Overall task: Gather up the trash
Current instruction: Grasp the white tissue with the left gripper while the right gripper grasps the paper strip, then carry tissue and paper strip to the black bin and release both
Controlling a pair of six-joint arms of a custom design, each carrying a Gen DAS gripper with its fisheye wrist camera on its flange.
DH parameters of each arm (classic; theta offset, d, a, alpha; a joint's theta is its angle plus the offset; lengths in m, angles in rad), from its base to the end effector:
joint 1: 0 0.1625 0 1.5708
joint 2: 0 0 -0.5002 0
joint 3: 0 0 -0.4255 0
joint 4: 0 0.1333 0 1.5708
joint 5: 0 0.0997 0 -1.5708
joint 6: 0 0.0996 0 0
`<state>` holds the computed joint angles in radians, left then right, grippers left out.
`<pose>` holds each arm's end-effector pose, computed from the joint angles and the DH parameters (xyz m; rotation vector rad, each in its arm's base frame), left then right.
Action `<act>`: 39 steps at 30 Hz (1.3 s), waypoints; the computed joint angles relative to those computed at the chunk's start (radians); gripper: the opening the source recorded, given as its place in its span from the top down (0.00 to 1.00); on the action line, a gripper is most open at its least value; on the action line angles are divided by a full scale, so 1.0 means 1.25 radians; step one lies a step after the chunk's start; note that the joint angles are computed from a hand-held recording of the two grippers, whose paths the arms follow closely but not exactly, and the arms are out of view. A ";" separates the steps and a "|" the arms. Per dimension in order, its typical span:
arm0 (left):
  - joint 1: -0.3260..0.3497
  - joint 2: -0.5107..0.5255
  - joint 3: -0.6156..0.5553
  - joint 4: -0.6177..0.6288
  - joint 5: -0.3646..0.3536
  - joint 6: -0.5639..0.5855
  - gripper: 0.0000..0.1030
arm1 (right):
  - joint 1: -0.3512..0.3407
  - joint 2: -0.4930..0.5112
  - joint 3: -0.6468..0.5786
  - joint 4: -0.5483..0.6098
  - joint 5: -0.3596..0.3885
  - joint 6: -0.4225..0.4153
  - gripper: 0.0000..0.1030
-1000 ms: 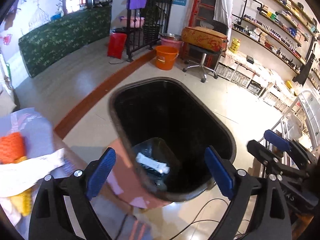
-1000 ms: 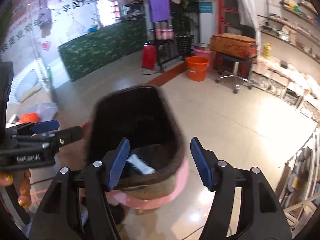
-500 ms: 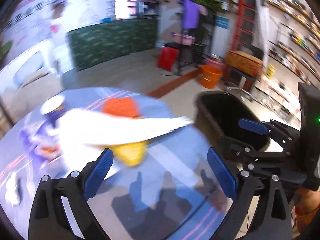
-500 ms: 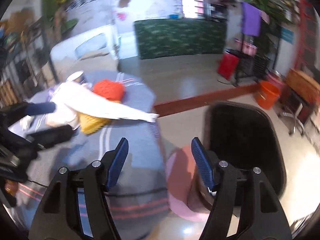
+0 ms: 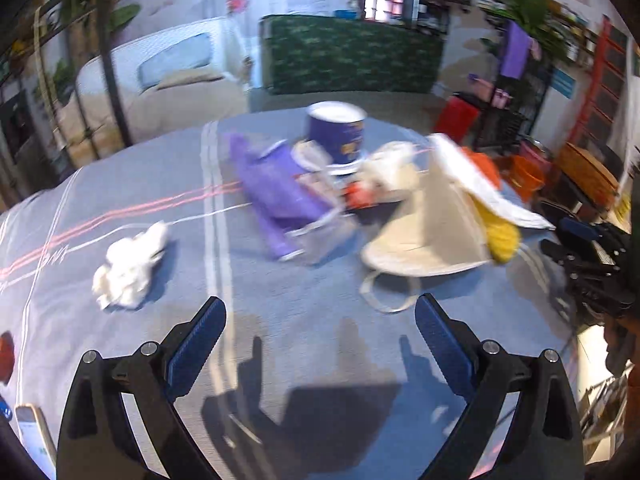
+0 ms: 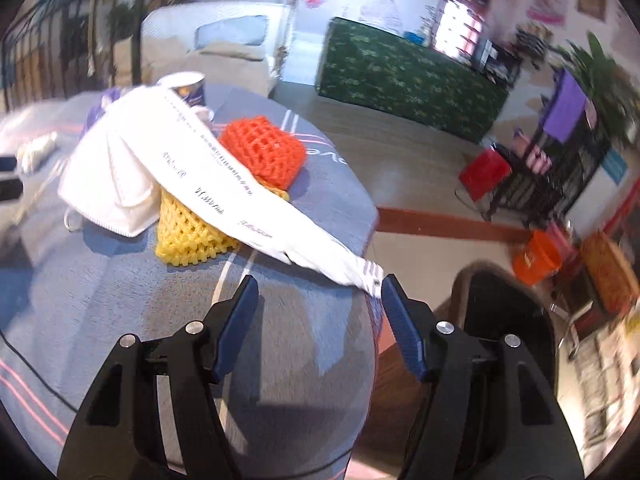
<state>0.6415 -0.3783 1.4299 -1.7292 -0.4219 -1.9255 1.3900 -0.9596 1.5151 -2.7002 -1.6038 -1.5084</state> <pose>-0.4321 -0.6025 -0.1254 -0.3884 1.9403 -1.0815 -0.0135 -0.7969 0.3183 1.6221 -2.0947 0.4864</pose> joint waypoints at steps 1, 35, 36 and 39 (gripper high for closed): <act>-0.001 -0.011 0.015 0.030 -0.010 -0.043 0.09 | 0.001 0.004 0.002 -0.007 -0.001 -0.022 0.43; 0.019 -0.101 0.106 0.302 -0.060 -0.332 0.67 | 0.012 -0.050 0.052 -0.002 0.105 0.004 0.97; 0.015 -0.094 0.097 0.303 -0.051 -0.327 0.68 | 0.009 -0.054 0.053 0.001 0.110 0.011 0.97; 0.005 -0.069 0.058 0.304 -0.011 -0.296 0.68 | 0.003 -0.063 0.052 0.002 0.115 0.029 0.97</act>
